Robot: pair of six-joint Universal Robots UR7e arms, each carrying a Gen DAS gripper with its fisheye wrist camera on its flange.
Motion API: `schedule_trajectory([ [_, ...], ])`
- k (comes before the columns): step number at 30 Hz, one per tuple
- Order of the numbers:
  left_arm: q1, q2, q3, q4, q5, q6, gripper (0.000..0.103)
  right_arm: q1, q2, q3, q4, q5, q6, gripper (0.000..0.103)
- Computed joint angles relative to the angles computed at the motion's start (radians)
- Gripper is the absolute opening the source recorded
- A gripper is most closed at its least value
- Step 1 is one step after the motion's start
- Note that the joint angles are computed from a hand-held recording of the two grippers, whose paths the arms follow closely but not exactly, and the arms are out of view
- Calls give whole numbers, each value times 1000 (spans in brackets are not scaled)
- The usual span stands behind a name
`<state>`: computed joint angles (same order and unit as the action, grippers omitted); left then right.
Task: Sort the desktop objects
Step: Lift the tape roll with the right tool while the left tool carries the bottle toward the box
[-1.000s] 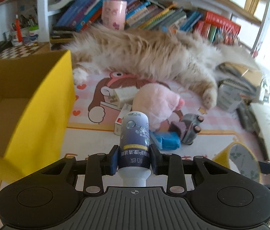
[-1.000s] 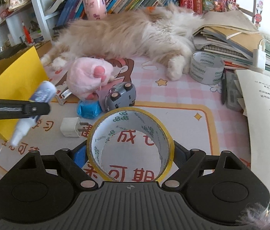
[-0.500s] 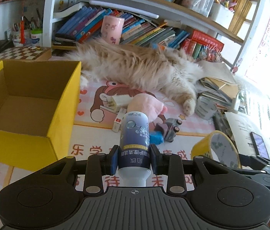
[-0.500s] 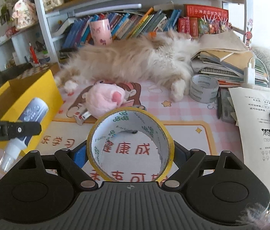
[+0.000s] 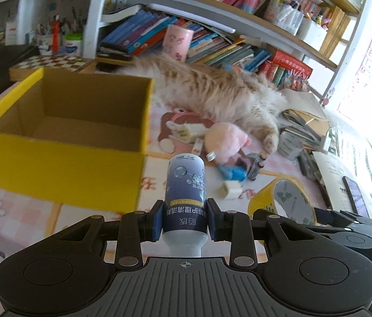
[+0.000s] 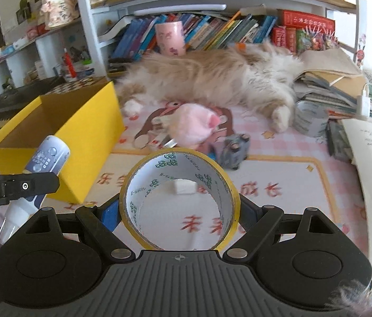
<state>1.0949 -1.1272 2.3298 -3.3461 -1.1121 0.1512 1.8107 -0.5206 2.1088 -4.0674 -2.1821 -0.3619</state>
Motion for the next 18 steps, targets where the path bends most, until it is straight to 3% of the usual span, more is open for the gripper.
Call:
schedule_trajectory([
  [6, 39, -96, 47, 50, -1, 9, 32, 53, 38, -11, 67, -28, 83, 84],
  [14, 88, -197, 74, 117, -41, 70, 32, 138, 116, -46, 35, -107, 134, 84],
  [18, 117, -251, 91, 167, -65, 99, 32, 175, 148, -56, 56, -144, 199, 84],
])
